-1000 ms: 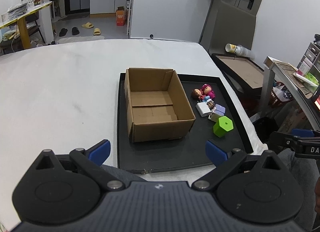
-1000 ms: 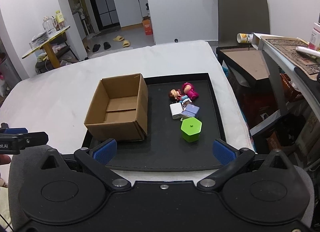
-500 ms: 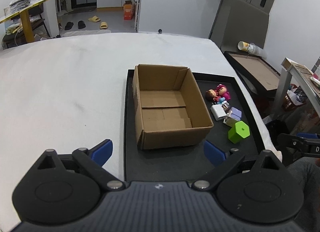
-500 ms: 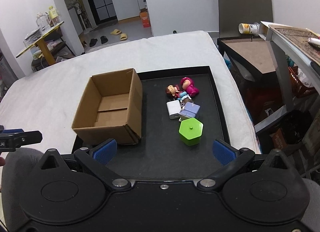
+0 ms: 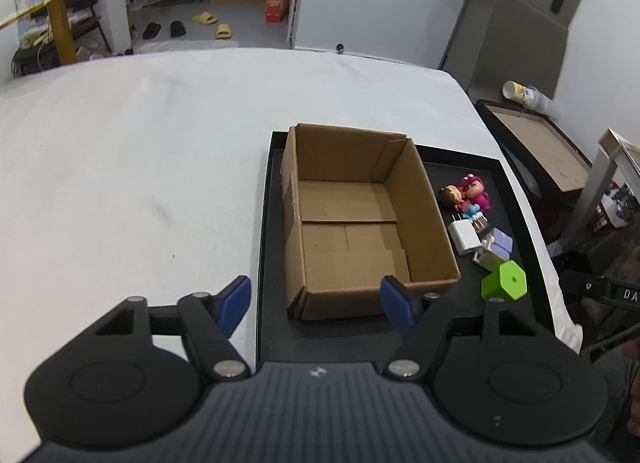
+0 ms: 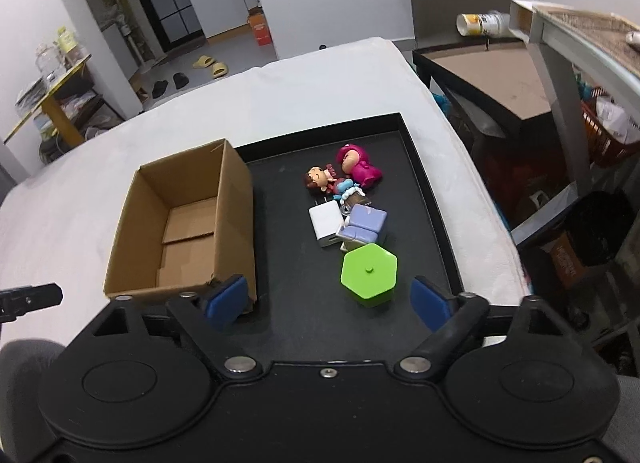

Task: Organize rigid objects
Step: 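Move the right gripper down over the lime-green hexagonal container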

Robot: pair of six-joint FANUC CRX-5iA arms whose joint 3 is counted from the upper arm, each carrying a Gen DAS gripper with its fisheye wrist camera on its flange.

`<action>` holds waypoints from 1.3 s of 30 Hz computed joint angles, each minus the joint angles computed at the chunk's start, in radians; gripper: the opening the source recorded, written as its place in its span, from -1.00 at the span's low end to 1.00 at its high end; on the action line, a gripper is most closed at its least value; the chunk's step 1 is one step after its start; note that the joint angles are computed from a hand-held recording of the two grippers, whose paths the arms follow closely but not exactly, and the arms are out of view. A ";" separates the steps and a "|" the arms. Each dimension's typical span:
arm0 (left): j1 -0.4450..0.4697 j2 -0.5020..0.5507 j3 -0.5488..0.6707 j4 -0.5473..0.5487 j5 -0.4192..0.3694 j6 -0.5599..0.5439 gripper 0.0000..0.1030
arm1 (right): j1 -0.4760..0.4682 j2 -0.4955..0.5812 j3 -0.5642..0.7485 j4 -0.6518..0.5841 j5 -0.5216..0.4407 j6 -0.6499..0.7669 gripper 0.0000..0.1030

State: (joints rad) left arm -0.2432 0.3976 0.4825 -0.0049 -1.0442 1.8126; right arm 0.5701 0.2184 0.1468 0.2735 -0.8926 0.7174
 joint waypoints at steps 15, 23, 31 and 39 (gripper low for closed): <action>0.028 0.124 0.096 0.031 -0.083 0.038 -0.07 | -0.057 0.162 0.156 -0.055 -0.121 -0.041 0.58; 0.031 0.151 0.097 0.042 -0.060 0.024 -0.08 | -0.069 0.217 0.192 -0.076 -0.157 -0.043 0.58; 0.023 0.180 0.124 0.005 -0.068 0.052 -0.08 | -0.070 0.266 0.235 -0.088 -0.178 -0.025 0.58; 0.028 0.194 0.120 0.027 -0.059 0.049 -0.56 | -0.064 0.308 0.269 -0.092 -0.205 0.017 0.37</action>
State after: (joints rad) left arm -0.2155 0.5921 0.6025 0.0221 -1.1032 1.8614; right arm 0.5059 0.5262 0.4158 0.1813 -1.0976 0.7339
